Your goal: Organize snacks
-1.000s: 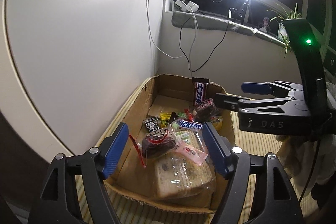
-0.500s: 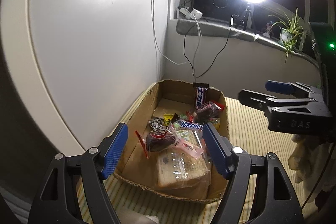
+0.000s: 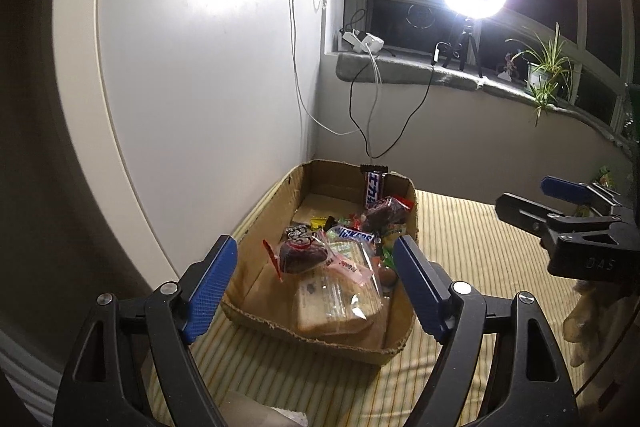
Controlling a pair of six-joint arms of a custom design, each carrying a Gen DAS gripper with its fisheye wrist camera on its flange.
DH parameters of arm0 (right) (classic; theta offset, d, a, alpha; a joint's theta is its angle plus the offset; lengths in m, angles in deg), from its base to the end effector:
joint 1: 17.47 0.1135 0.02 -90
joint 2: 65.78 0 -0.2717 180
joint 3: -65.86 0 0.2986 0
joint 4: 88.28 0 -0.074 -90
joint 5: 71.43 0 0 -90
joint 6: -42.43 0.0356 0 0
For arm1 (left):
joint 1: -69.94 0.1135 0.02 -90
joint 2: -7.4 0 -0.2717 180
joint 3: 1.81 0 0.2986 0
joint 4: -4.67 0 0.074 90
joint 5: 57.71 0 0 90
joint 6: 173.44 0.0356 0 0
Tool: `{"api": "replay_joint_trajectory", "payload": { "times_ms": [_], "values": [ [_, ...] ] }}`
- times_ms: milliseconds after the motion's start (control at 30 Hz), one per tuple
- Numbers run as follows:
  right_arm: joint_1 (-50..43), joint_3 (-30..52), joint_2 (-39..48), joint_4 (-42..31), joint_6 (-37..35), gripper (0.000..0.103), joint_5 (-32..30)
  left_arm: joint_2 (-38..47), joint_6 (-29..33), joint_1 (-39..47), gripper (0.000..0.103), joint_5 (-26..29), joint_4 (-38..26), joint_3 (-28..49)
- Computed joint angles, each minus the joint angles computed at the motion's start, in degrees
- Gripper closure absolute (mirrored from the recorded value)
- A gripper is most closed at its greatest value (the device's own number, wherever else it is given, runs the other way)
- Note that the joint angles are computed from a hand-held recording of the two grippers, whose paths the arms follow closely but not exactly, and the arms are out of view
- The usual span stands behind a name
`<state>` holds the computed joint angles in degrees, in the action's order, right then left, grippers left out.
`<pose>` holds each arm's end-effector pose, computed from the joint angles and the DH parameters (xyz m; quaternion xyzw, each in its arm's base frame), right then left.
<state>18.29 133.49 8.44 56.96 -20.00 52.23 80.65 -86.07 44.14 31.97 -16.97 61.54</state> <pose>0.2716 0.1713 0.2722 0.0567 0.8785 -0.0176 0.4741 0.2965 -0.1431 0.2650 0.1739 0.8552 -0.1175 0.4740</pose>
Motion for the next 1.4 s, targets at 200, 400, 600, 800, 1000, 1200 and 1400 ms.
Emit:
{"api": "replay_joint_trajectory", "payload": {
  "times_ms": [200,400,600,800,1000,1200,1400],
  "values": [
    [2.35,-0.87,-1.69,-1.62,1.25,0.0,3.23,-1.08,-0.04,-0.32,0.023,0.13,-0.14,-0.97],
    [3.59,-1.17,-2.09,-2.72,2.55,0.0,4.38,-1.54,0.14,-0.53,0.023,0.25,-0.17,-1.29],
    [4.17,-1.13,-2.41,-3.19,3.53,0.0,5.02,-1.84,0.35,-0.55,0.023,0.29,-0.01,-1.6],
    [4.46,-0.87,-1.97,-3.26,3.41,0.0,4.67,-1.76,0.39,-0.45,0.023,0.53,-0.04,-1.55],
    [4.74,-1.05,-2.24,-3.53,3.46,0.0,4.79,-1.75,0.67,-0.61,0.023,0.47,-0.1,-1.57],
    [4.87,-1.31,-2.3,-3.5,3.94,0.0,5.05,-1.71,0.73,-0.91,0.023,0.37,-0.23,-1.58],
    [5.24,-1.54,-2.14,-3.8,5.1,0.0,5.33,-1.96,0.84,-1.33,0.023,0.08,-0.48,-1.79]
  ]
}}
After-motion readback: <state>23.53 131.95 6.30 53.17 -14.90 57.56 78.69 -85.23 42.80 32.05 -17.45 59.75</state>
